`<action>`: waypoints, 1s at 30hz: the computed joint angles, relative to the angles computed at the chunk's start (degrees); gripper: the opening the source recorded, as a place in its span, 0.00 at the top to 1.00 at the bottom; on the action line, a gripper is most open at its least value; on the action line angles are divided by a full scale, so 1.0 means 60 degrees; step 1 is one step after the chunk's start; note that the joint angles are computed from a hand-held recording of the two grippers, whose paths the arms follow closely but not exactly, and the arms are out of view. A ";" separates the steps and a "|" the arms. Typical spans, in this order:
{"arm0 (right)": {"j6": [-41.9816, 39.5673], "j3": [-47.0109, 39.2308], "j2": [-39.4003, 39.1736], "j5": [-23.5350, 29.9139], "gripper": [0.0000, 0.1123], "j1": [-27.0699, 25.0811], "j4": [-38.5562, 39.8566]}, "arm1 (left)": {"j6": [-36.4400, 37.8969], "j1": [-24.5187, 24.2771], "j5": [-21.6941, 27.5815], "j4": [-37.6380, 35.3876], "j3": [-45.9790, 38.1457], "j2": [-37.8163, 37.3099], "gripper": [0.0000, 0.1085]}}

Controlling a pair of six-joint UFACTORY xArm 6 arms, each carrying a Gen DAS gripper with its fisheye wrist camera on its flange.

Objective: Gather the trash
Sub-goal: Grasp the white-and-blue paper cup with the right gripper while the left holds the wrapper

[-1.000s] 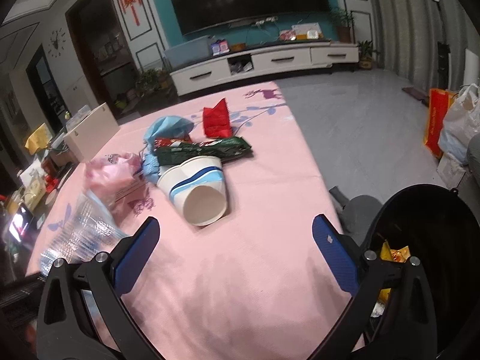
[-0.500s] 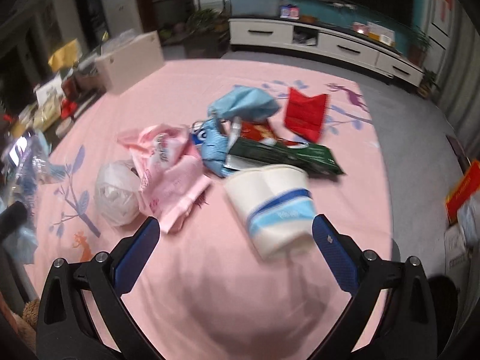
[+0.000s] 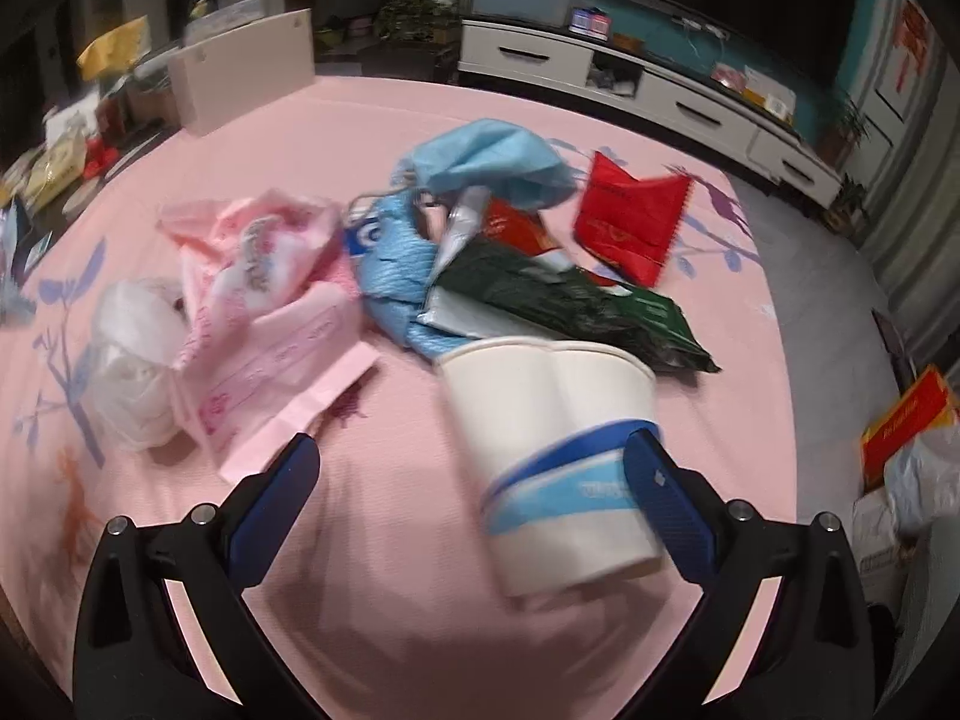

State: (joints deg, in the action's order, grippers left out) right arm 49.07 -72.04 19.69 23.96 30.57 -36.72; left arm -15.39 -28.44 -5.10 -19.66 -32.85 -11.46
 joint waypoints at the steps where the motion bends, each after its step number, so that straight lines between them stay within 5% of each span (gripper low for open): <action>1: -0.0041 0.0150 -0.0107 -0.0164 0.11 -0.0099 0.0233 | 0.0009 -0.0010 0.0024 0.0003 -0.0017 0.0012 0.76; 7: -0.0271 0.0417 -0.0166 -0.0397 0.11 -0.0426 0.1022 | 0.1600 -0.0296 0.0148 -0.1741 -0.0258 0.0204 0.76; 14: -0.0516 0.0370 -0.0217 0.0053 0.11 -0.0408 0.1334 | 0.1312 -0.0223 0.0211 -0.1328 -0.0268 0.0274 0.76; 24: -0.0244 0.1295 -0.0766 -0.1294 0.11 -0.0769 0.1697 | 0.2306 -0.0395 0.0350 -0.2389 -0.0459 0.0374 0.74; 27: 0.1002 0.1211 -0.0802 -0.0914 0.11 -0.0851 0.0462 | 0.2381 -0.0386 0.0396 -0.2437 -0.0504 0.0430 0.74; 30: 0.0575 0.1138 -0.0734 -0.0796 0.11 -0.0834 0.0566 | 0.2500 -0.0414 0.0459 -0.2533 -0.0568 0.0477 0.73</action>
